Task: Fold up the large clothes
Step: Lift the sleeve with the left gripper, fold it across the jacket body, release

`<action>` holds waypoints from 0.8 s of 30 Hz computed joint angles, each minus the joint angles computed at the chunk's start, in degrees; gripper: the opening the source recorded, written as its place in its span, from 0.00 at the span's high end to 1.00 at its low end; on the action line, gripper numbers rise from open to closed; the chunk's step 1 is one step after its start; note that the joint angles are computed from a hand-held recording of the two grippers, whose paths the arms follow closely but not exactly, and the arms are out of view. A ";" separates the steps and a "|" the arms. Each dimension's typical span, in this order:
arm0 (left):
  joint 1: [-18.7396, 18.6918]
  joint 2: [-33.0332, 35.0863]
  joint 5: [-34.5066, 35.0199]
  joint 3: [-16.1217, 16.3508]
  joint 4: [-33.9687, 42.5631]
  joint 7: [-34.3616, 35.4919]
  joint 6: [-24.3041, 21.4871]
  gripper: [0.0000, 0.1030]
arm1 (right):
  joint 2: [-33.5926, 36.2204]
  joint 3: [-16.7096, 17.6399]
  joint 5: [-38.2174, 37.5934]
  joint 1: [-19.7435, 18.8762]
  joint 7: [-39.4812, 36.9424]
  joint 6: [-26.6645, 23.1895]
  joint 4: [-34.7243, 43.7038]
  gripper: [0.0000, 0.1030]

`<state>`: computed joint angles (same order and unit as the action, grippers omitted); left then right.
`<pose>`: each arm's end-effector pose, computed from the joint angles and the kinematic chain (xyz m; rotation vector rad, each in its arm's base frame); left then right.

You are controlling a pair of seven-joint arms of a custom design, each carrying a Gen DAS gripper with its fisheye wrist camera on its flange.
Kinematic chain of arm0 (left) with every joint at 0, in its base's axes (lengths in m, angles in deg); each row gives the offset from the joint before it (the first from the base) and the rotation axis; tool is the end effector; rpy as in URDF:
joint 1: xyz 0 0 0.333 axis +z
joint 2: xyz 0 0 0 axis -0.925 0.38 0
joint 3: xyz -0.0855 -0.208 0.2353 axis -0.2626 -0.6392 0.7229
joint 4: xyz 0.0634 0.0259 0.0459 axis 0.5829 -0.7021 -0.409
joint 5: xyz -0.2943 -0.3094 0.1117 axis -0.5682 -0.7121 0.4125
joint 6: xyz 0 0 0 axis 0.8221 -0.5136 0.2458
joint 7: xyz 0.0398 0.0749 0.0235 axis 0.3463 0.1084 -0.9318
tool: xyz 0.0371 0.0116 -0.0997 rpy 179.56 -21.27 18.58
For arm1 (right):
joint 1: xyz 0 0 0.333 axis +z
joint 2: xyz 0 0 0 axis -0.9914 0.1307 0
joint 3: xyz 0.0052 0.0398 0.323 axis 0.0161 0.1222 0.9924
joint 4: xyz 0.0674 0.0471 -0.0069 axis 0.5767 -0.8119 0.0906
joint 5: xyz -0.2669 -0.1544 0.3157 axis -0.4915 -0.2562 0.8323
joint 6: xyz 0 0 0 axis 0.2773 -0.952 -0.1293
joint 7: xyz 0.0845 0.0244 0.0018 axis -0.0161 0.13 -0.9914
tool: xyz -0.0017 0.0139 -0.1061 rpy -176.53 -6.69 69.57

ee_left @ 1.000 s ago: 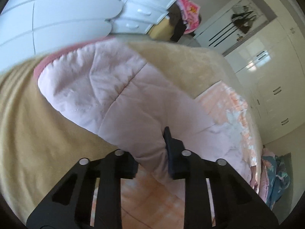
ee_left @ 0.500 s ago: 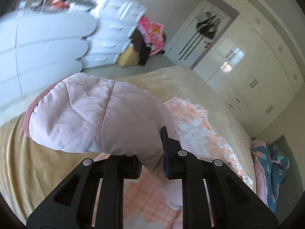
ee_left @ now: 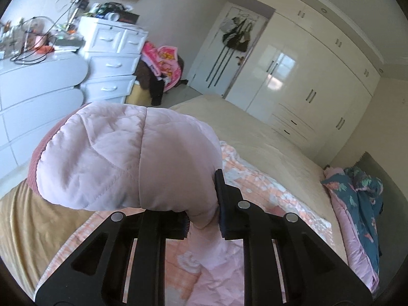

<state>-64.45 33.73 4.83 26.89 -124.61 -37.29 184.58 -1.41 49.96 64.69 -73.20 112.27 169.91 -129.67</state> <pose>0.5926 -0.0661 0.7499 -2.0963 0.5949 -0.9355 0.6761 0.1452 0.6545 -1.8230 1.2368 -0.2054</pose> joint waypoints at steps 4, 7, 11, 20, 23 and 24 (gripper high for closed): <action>-0.97 1.94 1.79 -1.08 2.73 0.68 -1.20 0.91 | -0.57 -0.42 1.15 -0.64 -0.43 -0.24 -0.62 0.04; -2.29 3.78 2.82 -1.36 5.03 1.66 -1.56 0.91 | -0.73 -0.73 1.90 -1.09 -0.47 -0.44 -0.82 0.04; -4.42 6.88 3.49 -1.34 8.81 3.88 -1.48 0.91 | -1.04 -1.05 2.94 -1.66 -0.61 -0.69 -1.25 0.04; -10.11 14.38 4.80 -0.10 17.54 11.20 -2.70 0.91 | -0.61 -1.75 4.39 -3.00 -0.75 -1.43 -0.99 0.04; -11.87 17.06 4.23 0.46 20.49 13.62 -2.47 0.91 | -0.32 -1.92 4.87 -3.57 -0.77 -1.75 -0.68 0.04; -12.47 17.92 4.10 0.69 21.44 14.48 -2.55 0.91 | -0.20 -1.98 5.07 -3.80 -0.90 -1.98 -0.51 0.04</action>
<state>-76.92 51.65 8.92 27.58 -103.16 -22.81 182.03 -1.61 47.98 69.76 -77.00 111.38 167.93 -130.18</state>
